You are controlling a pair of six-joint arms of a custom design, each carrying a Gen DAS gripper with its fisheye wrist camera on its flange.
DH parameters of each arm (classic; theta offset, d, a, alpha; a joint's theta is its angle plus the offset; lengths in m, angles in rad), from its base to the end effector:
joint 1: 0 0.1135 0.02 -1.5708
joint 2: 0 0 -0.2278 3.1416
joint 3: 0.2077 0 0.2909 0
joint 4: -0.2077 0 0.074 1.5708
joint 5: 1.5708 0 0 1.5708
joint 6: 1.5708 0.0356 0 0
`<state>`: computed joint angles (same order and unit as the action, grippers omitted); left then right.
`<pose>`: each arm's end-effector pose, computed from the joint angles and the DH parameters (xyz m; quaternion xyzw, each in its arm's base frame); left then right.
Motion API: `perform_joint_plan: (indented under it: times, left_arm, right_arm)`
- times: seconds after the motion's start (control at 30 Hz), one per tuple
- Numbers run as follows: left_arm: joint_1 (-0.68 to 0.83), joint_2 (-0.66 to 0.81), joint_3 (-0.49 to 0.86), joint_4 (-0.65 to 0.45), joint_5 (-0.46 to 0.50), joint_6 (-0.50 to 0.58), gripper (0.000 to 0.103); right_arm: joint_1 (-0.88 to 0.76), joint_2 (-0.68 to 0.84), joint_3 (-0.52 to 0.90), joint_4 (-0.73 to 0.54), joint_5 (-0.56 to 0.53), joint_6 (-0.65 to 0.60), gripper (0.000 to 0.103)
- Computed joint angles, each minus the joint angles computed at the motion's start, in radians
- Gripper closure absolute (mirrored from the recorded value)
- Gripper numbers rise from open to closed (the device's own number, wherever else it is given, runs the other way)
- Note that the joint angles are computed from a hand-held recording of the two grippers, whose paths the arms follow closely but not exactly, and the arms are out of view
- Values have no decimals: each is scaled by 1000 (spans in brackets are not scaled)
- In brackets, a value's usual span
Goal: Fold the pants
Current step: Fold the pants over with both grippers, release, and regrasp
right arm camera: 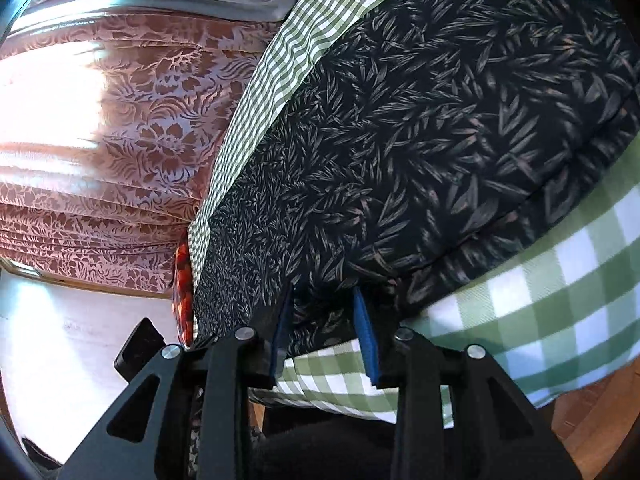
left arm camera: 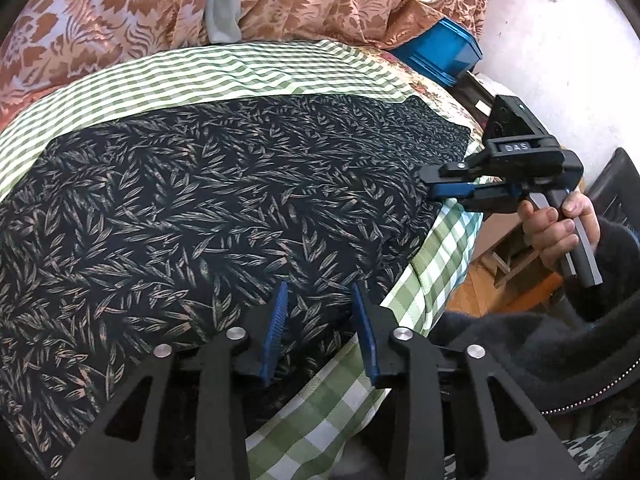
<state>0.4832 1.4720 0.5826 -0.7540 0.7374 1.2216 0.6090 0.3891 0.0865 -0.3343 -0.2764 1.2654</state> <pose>0.2025 0.0792 0.0568 0.3242 0.8741 -0.2625 0.2489 0.1469 0.1143 0.1080 0.2264 0.8572 0.4322 0.1648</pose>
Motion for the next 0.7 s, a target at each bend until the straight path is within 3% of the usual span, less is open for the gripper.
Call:
perform_joint_plan:
  times: [0.1,0.17,0.23,0.33,0.43,0.57,0.63,0.7]
  left_arm:
    - [-12,-18,-11,9,-8,1,69]
    - [-26,-33,-21,42,-27,-18,99]
    - [-16,-13,4,16,-10,-3,101]
    - [42,29,79,-143,44,120,102]
    - [78,75,125,-229,49,187,102]
    - [53,122,122,-175,-17,122,102]
    - [73,171,163,-216,-10,129,101]
    - [123,211,224,-317,12,179,87]
  right_arm:
    - [25,66,33,18,35,-8,94]
    - [40,90,62,6,59,-29,98]
    - [59,80,94,-33,83,-56,99]
    - [94,4,137,-147,129,-97,99]
    - [131,-14,165,-226,156,-133,100]
    - [137,167,148,-138,112,-112,99]
    - [130,148,124,-109,105,-92,97]
    - [117,132,149,-167,99,-142,93]
